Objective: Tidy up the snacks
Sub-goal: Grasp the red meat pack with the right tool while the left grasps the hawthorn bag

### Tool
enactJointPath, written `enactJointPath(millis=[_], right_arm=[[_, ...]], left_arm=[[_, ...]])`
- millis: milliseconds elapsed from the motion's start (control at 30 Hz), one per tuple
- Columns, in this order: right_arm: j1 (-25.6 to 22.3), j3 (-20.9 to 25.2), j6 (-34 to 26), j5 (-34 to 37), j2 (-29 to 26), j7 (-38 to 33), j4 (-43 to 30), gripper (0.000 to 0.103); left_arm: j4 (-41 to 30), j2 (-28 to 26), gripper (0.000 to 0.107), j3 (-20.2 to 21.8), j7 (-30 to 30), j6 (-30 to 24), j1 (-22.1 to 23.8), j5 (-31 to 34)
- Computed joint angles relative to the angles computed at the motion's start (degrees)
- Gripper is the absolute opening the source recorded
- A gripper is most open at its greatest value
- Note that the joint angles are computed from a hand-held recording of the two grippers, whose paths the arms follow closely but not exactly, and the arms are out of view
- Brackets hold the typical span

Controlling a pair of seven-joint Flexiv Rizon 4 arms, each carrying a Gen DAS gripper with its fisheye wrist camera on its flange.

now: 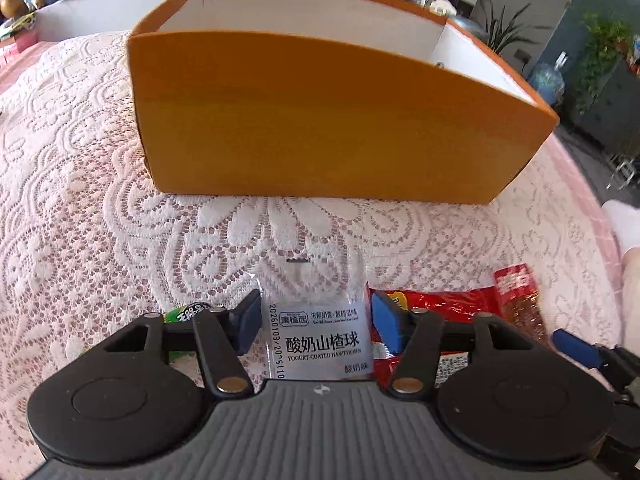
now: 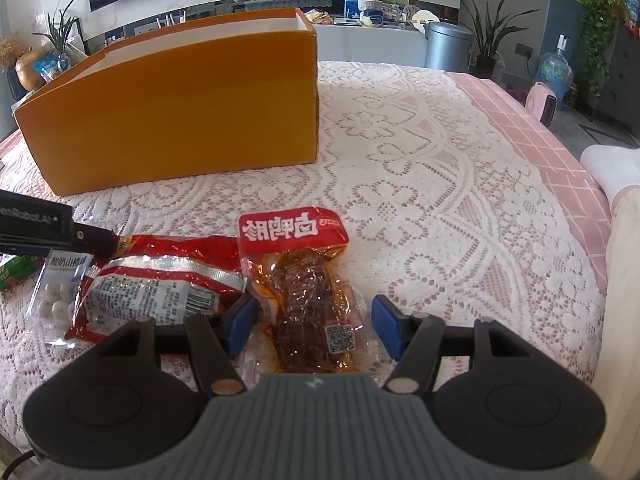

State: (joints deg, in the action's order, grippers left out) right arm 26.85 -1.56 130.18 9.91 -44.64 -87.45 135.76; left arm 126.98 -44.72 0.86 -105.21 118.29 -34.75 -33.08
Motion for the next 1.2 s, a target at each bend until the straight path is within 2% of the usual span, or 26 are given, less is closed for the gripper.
enactJointPath(millis=[33,67,133,300,400,467,567,700,800,833,967,1000,1033,1067,1100,1200], right_arm=[[0.00,0.04,0.09,-0.01,0.03,-0.04,0.05,0.061],[0.08,0.01,0.28,0.10,0.04,-0.11,0.08,0.061],[0.62,-0.22,0.93,0.62,0.01,-0.50,0.20,0.061],[1.58,-0.04,3.59,1.33,0.06,-2.13,0.69,0.060],[1.32,0.79,5.55,1.40,0.47,-2.80,1.25,0.060],[-0.79,2.52,6.41,-0.51,1.10,-2.14,1.77,0.060],[-4.34,5.22,6.49,-4.87,2.17,-0.37,2.60,0.060],[-5.50,6.26,6.54,-8.02,2.04,0.14,3.18,0.060],[-6.84,6.91,5.85,-10.29,2.03,1.00,3.44,0.061],[-7.45,7.16,5.63,-11.09,2.00,1.41,3.51,0.061],[-8.86,7.54,5.36,-12.95,1.83,2.63,3.56,0.061],[-9.42,7.68,5.53,-13.60,1.77,2.81,3.69,0.061],[-9.78,7.77,5.50,-14.09,1.78,3.03,3.78,0.061],[-9.95,7.82,5.53,-14.34,1.81,3.21,3.96,0.061],[-10.18,7.90,5.60,-14.61,1.83,3.38,4.23,0.061],[-10.49,7.96,4.97,-15.28,1.93,4.06,4.22,0.061]], left_arm=[[0.44,0.03,0.034,-0.34,2.03,1.92,-0.78,-2.68],[0.99,0.77,0.031,0.56,1.99,1.88,-1.85,-2.85],[2.79,1.71,0.021,-0.39,-0.40,3.79,0.37,1.04],[6.75,1.51,0.016,-6.92,-7.84,10.99,10.51,12.26],[8.19,1.04,0.015,-8.26,-10.73,14.91,13.70,17.68],[8.63,0.76,0.014,-8.86,-11.98,16.74,15.18,20.44],[8.89,0.55,0.013,-10.48,-14.03,18.54,18.41,25.45],[7.81,0.22,0.014,-11.77,-15.38,18.89,19.90,28.74],[5.45,-2.43,0.014,-16.41,-18.84,18.32,25.89,36.77],[4.84,-2.51,0.014,-16.47,-18.94,17.03,25.56,36.49],[3.90,-1.15,0.014,-12.72,-16.70,12.52,19.37,29.83],[4.11,-0.78,0.020,-12.02,-16.43,12.02,18.42,28.56],[4.52,0.15,0.036,-10.47,-15.62,10.84,16.29,25.88],[4.96,1.20,0.045,-8.75,-14.60,9.54,13.78,22.85],[5.29,2.34,0.059,-6.27,-12.87,7.58,10.13,18.60],[4.81,3.96,0.074,0.10,-6.21,2.03,0.41,7.95]])
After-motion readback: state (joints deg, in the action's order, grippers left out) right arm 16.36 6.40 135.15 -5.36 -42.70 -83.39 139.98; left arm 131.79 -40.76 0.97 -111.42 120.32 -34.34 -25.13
